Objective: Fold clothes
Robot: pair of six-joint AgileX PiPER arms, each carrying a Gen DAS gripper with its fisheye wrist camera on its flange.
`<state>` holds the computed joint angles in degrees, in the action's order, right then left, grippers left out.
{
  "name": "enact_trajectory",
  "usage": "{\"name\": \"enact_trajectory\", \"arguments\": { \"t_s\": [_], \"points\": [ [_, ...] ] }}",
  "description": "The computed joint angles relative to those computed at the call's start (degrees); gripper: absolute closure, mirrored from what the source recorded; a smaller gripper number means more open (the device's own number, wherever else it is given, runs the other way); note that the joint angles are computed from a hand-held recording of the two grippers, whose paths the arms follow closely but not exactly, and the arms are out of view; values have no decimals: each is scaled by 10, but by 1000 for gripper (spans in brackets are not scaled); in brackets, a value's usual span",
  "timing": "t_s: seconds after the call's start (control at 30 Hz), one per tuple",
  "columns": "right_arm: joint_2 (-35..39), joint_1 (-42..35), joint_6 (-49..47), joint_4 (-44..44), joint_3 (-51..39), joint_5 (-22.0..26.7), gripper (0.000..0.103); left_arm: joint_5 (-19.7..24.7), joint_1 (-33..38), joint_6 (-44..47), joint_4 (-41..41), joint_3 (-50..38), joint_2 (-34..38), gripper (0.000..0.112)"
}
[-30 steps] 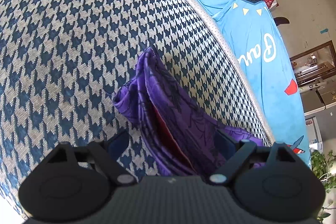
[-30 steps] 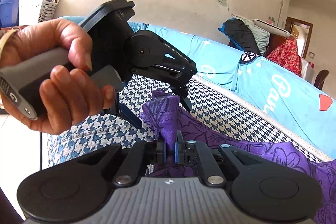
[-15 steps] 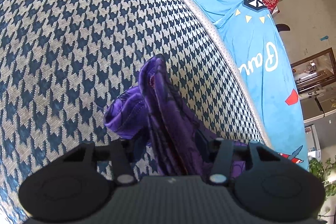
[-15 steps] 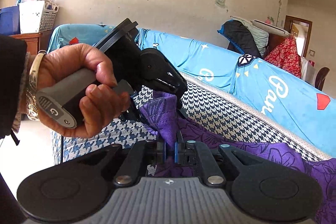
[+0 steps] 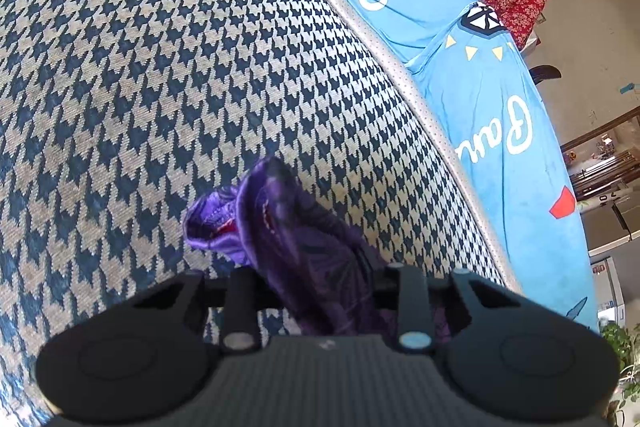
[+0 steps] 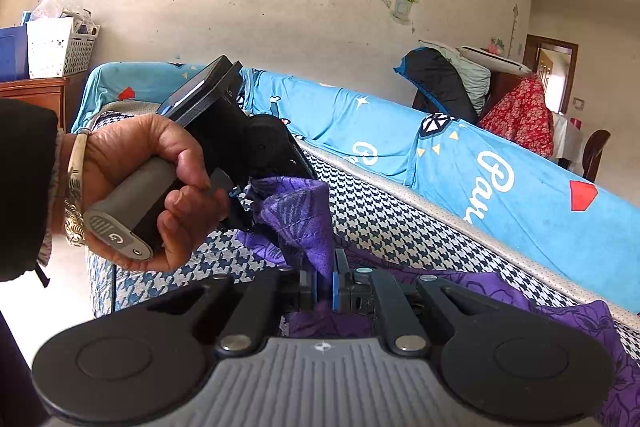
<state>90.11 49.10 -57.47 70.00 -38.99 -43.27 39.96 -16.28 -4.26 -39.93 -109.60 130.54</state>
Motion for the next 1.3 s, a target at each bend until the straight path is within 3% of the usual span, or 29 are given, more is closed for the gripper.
{"name": "enact_trajectory", "arguments": {
  "t_s": [0.2, 0.33, 0.47, 0.57, 0.77, 0.97, 1.17, 1.3],
  "points": [
    [-34, -8, 4, 4, 29, -5, 97, -83, -27, 37, -35, 45, -42, 90],
    [-55, -13, -3, 10, 47, -10, 97, -135, -40, 133, -155, 89, -68, 92],
    [-79, -15, -11, 19, 68, -27, 97, -165, -68, 177, -194, 97, -81, 92],
    [-98, -15, -15, 28, 89, -43, 97, -178, -87, 244, -268, 99, -85, 92],
    [-155, -25, -21, 59, 145, -77, 97, -204, -139, 236, -268, 65, -77, 92],
    [-224, -22, -41, 104, 201, -140, 97, -225, -220, 142, -171, 3, -52, 92],
    [-313, -53, -85, 158, 240, -146, 97, -188, -290, -10, -20, -137, 28, 92],
    [-348, -8, -120, 201, 272, -191, 97, -130, -327, -97, 81, -263, 103, 91]
  ]
}}
